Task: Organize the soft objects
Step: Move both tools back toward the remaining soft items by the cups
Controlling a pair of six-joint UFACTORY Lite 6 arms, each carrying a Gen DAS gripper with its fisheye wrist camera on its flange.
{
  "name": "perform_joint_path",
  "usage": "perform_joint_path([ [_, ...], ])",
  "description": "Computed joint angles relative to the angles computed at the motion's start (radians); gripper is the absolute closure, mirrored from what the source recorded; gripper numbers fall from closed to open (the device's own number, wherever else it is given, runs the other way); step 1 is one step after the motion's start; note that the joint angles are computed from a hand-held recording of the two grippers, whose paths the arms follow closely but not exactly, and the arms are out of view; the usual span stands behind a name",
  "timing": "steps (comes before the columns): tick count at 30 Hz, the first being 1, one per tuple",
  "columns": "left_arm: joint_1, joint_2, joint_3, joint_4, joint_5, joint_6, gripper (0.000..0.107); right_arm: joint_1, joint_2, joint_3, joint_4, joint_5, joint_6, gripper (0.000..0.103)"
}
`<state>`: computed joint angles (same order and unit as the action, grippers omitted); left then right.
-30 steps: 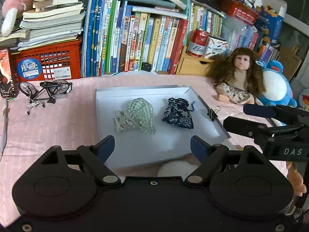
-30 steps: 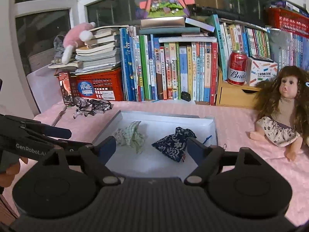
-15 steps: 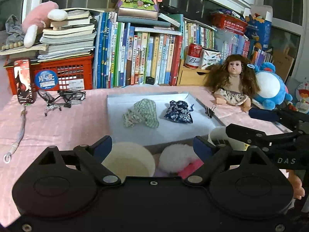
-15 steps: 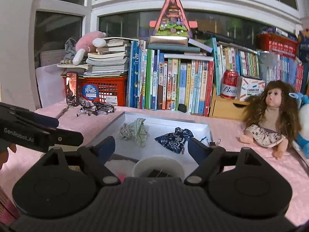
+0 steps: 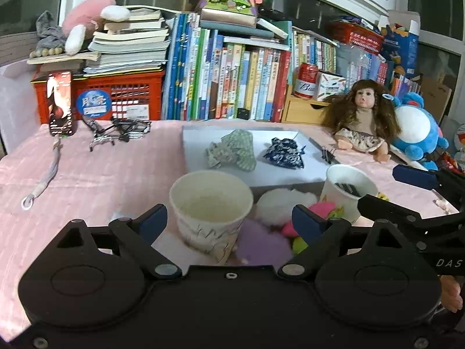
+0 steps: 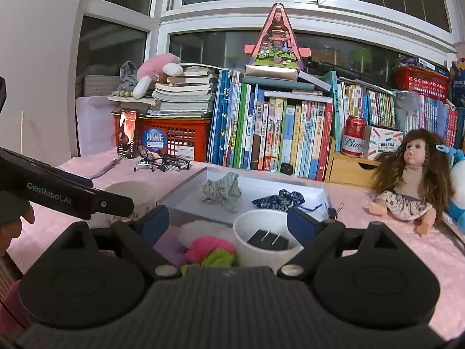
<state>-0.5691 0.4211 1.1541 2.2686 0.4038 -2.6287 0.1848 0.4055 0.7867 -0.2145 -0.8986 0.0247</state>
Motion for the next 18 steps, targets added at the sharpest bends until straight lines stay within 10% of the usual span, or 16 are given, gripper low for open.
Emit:
perform_joint_path([
  [18,-0.010,0.030,-0.145,-0.075,0.154,-0.012,0.012,0.057,0.130,-0.002,0.087,-0.055,-0.017,0.009],
])
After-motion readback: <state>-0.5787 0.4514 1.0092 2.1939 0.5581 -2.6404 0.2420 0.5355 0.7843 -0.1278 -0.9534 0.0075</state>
